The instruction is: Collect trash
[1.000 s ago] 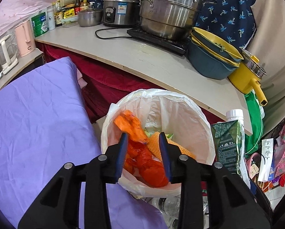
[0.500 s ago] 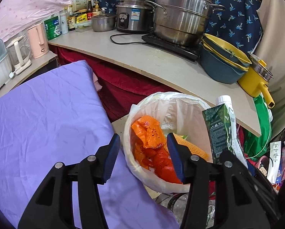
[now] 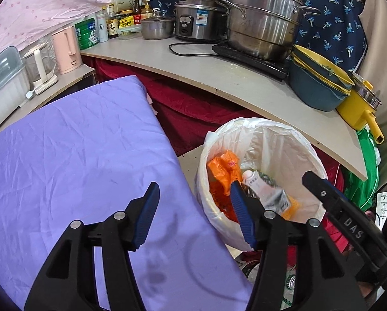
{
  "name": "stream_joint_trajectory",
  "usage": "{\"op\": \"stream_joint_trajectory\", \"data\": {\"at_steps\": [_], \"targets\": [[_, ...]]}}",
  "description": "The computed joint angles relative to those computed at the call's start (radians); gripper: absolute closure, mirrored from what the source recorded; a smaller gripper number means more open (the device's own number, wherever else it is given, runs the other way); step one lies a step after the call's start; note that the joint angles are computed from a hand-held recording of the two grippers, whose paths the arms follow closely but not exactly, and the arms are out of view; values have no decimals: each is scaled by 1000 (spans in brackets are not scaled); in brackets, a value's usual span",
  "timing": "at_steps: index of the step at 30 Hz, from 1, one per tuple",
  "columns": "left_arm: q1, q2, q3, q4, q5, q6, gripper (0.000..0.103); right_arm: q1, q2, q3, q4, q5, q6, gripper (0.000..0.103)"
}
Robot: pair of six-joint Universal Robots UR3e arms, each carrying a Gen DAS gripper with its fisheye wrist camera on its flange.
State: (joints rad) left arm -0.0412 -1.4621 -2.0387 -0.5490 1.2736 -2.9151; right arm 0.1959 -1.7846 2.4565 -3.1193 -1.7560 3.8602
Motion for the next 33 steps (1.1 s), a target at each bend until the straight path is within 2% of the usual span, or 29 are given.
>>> {"op": "stream_joint_trajectory", "data": {"at_steps": [4, 7, 13, 17, 21, 27, 33], "targets": [[17, 34, -25, -8, -6, 13, 44, 42, -48, -9, 54, -27, 20, 49], [35, 80, -61, -12, -15, 28, 40, 113, -72, -39, 121, -95, 45, 48], [60, 171, -116, -42, -19, 60, 39, 252, -82, -109, 241, -216, 91, 45], [86, 242, -152, -68, -26, 79, 32, 320, -86, -142, 298, -262, 120, 43], [123, 311, -179, -112, -45, 112, 31, 400, -66, -196, 374, -325, 158, 38], [186, 415, -224, -179, -74, 155, 21, 516, -26, -276, 504, -428, 224, 29], [258, 512, -268, -239, -91, 209, 15, 576, -9, -308, 567, -464, 282, 21]]}}
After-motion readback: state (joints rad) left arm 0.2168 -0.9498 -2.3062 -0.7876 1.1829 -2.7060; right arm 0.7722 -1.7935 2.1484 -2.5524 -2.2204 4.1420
